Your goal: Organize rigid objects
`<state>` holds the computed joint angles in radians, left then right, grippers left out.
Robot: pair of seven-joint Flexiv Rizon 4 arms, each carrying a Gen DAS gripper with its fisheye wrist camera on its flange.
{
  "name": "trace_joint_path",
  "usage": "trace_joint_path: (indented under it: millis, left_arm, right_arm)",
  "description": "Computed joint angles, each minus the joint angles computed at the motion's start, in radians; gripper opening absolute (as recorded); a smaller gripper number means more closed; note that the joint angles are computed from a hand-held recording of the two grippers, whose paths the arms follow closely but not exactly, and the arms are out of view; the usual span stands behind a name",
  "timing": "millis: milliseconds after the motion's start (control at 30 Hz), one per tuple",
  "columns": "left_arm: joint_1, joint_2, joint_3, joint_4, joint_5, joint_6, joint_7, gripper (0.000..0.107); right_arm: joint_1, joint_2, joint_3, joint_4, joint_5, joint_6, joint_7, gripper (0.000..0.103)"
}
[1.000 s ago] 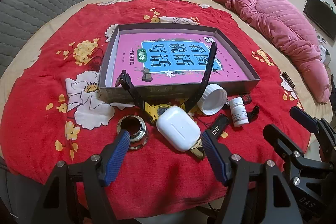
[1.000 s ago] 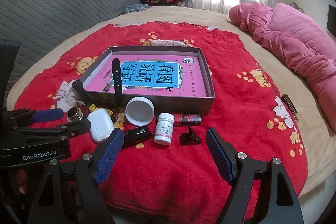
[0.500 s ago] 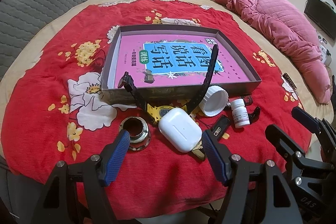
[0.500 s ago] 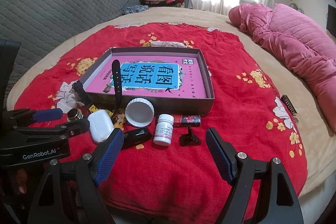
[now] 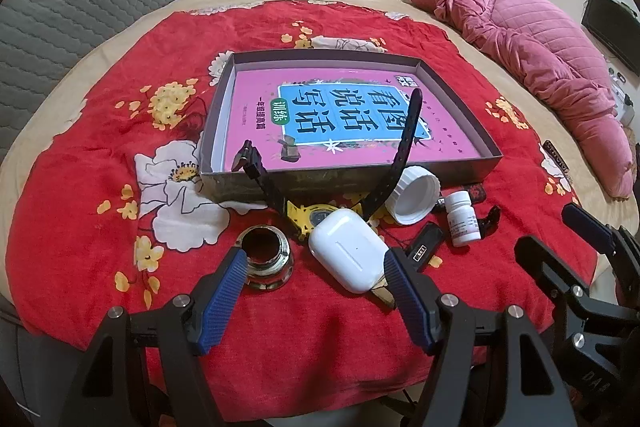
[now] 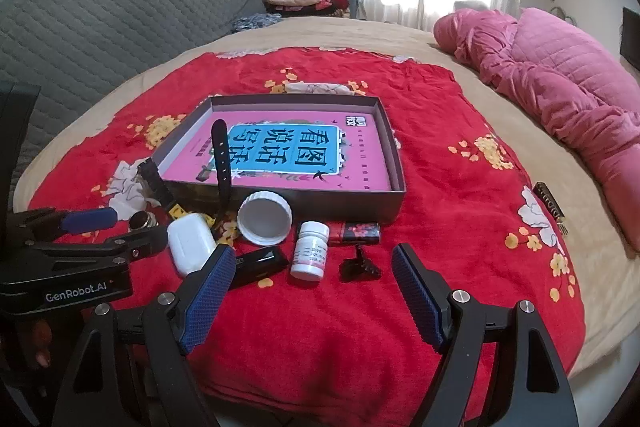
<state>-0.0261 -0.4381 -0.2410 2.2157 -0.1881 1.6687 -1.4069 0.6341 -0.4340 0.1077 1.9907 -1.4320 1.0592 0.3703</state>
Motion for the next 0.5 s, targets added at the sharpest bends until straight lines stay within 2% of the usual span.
trace_joint_path:
  millis: [300, 500]
  left_arm:
    - [-0.006, -0.001, 0.015, -0.004, -0.014, -0.023, -0.008, 0.070]
    - [0.028, 0.000, 0.001, 0.003, -0.030, -0.026, -0.007, 0.070]
  right_arm:
    - [-0.013, 0.008, -0.001, 0.016, -0.004, 0.007, 0.038, 0.081]
    - [-0.023, 0.014, 0.000, 0.025, -0.001, 0.008, 0.061, 0.081]
